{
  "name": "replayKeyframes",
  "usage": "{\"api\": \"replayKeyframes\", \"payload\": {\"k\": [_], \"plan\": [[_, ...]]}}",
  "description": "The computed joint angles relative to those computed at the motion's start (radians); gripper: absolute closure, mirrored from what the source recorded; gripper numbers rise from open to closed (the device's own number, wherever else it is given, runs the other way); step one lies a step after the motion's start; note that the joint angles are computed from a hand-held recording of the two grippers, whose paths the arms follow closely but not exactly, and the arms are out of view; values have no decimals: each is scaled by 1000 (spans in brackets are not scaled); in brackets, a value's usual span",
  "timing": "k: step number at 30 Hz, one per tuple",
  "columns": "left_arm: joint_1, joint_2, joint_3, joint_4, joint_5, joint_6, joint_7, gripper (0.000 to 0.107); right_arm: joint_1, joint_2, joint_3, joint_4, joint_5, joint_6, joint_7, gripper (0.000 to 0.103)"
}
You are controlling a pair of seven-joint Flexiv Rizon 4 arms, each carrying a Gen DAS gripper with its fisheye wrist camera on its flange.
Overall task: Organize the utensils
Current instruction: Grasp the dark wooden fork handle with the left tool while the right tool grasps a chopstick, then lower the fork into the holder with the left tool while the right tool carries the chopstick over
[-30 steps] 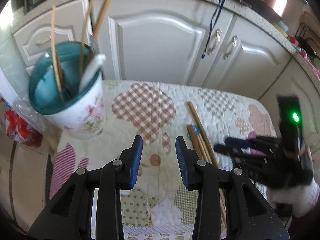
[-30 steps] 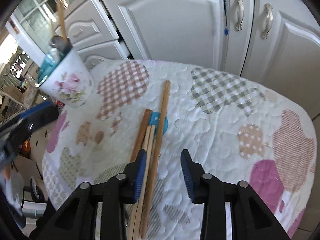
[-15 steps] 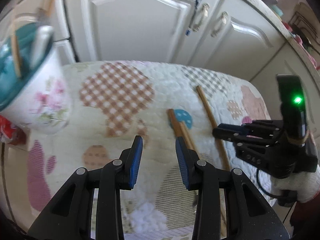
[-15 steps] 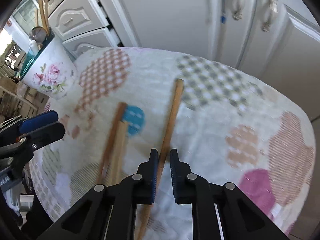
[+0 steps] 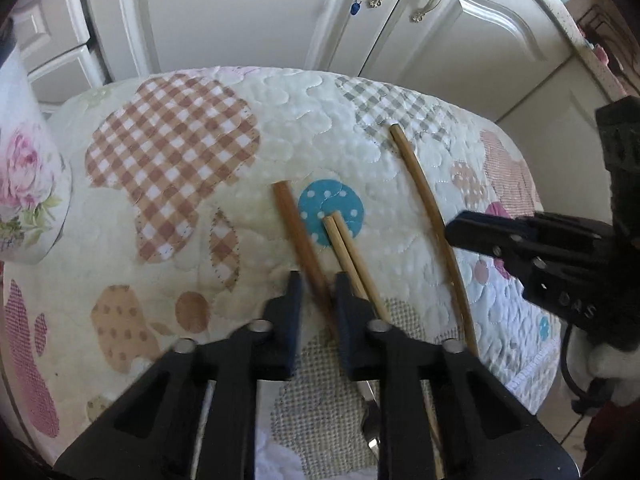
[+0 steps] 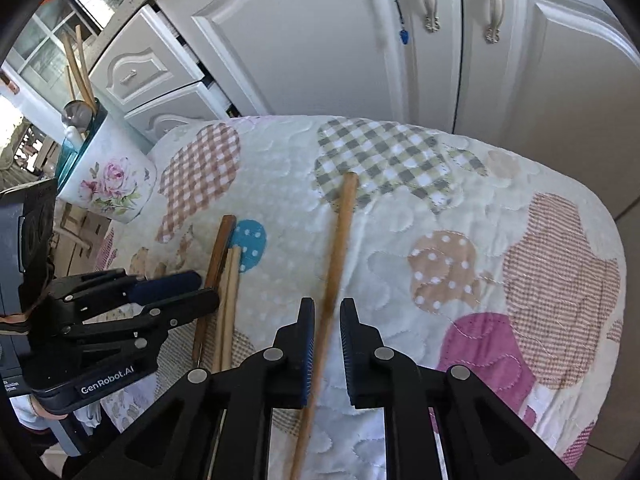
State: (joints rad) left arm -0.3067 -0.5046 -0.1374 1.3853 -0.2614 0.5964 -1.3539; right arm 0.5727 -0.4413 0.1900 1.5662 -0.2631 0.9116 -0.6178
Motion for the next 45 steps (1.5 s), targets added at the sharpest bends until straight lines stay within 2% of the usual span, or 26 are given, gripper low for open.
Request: {"api": "replayKeyframes", "payload": {"k": [6,16,21,22,25,28,34,41,45], "plan": [[16,19,3,25,-5,-14,19,94,-2,-27,-6,-38,2,-16,-18,91],[7,-53,17,-81,21,-21,-76,87,-16,-115,-15,-184,37,-115,-73,89],[-18,-85,23,-128,66,-12,-85,88,-28,-154,-12,-242,72,-115,-108,89],[-21,-87,24,-129,72,-3,-84,93,-29,-161,-12,-252,77,-114,-116,90],[3,-83,6,-116,24,-6,-79,94,-32,-175,-7,-283,92,-131,-149,95],[28,-41,-12,-70,-27,27,-41,95,-31,-151,-8,-258,104,-95,-157,95],[63,82,-26,56,-111,111,65,95,-13,-41,-16,-140,64,13,-131,96],[71,212,-29,181,-205,188,164,96,25,97,-30,-11,-72,100,-49,96],[64,271,-22,232,-241,224,203,97,46,150,-26,40,-166,117,12,96]]}}
